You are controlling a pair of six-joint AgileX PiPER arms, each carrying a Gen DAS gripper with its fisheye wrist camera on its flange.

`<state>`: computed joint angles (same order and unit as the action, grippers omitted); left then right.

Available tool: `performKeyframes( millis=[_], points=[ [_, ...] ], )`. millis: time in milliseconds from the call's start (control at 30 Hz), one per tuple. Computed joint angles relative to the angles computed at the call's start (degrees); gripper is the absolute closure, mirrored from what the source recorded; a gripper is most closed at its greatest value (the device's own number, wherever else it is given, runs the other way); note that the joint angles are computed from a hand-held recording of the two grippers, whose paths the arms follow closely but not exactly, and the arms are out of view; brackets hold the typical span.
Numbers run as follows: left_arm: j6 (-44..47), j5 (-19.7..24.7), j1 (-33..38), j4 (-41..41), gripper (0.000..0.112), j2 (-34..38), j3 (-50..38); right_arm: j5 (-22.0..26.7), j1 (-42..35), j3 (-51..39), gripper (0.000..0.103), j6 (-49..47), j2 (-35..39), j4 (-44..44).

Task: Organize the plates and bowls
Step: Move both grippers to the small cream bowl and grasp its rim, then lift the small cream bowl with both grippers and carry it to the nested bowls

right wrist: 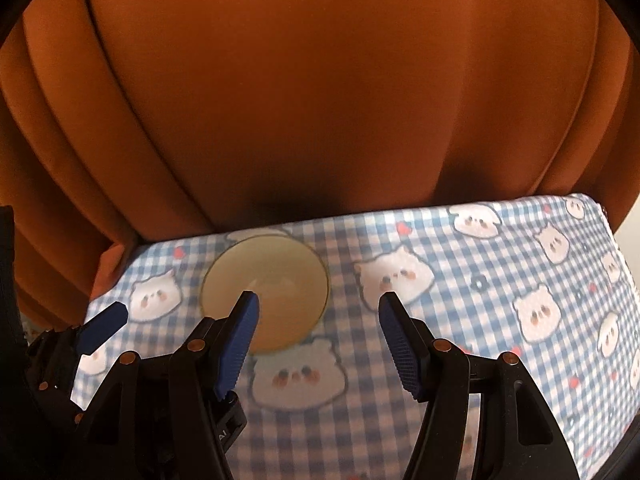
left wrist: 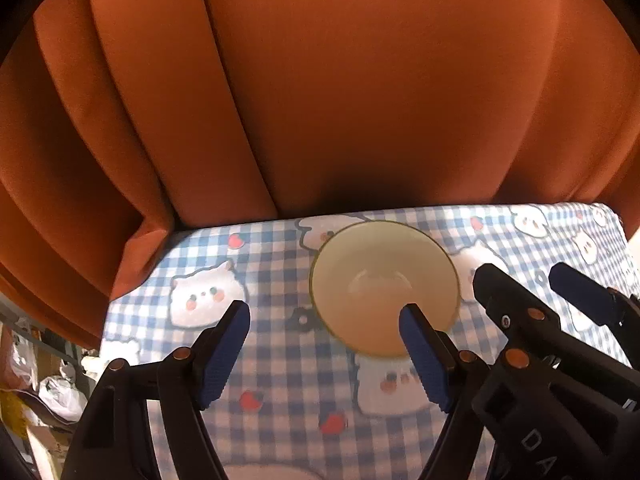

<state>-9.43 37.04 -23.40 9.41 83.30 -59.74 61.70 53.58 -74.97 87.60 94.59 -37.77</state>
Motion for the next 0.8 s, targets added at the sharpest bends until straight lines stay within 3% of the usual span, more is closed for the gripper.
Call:
performKeyframes(
  millis=[200,267,367,467,567,733,800],
  points=[
    [-3.76,-3.86,0.14,3.20,0.036,8.54,-3.03,-7.31,-7.65,0.88,0.038,-4.72,3.61,2.68],
    [-5.12,-4.02,0.08,4.10,0.040,11.09,-4.36,-9.39,-9.54,0.76,0.047,-6.03,5.18,3.34],
    [-7.43,-5.11,-0.07,5.70,0.044,13.47,-5.25,-12.14,-12.12,0.51,0.050,-7.75,7.26,4.97],
    [-7.83,-5.98,-0.03,6.33,0.051,15.49,-5.93,-13.70,-13.24,0.33,0.057,-8.10,8.97,5.12],
    [-7.87,-6.31,-0.16,6.45,0.066,17.24,-6.56,-16.99,-14.78,1.00,0.060,-9.73,9.89,6.84],
    [-7.26,-6.21,-0.19,5.87,0.083,19.19,-7.21,-21.03,-16.18,1.40,0.078,-12.30,11.68,9.01],
    [-8.04,-6.45,-0.41,6.51,0.085,19.28,-7.05,-20.83,-16.08,1.22,0.080,-12.39,12.26,8.71]
  ],
)
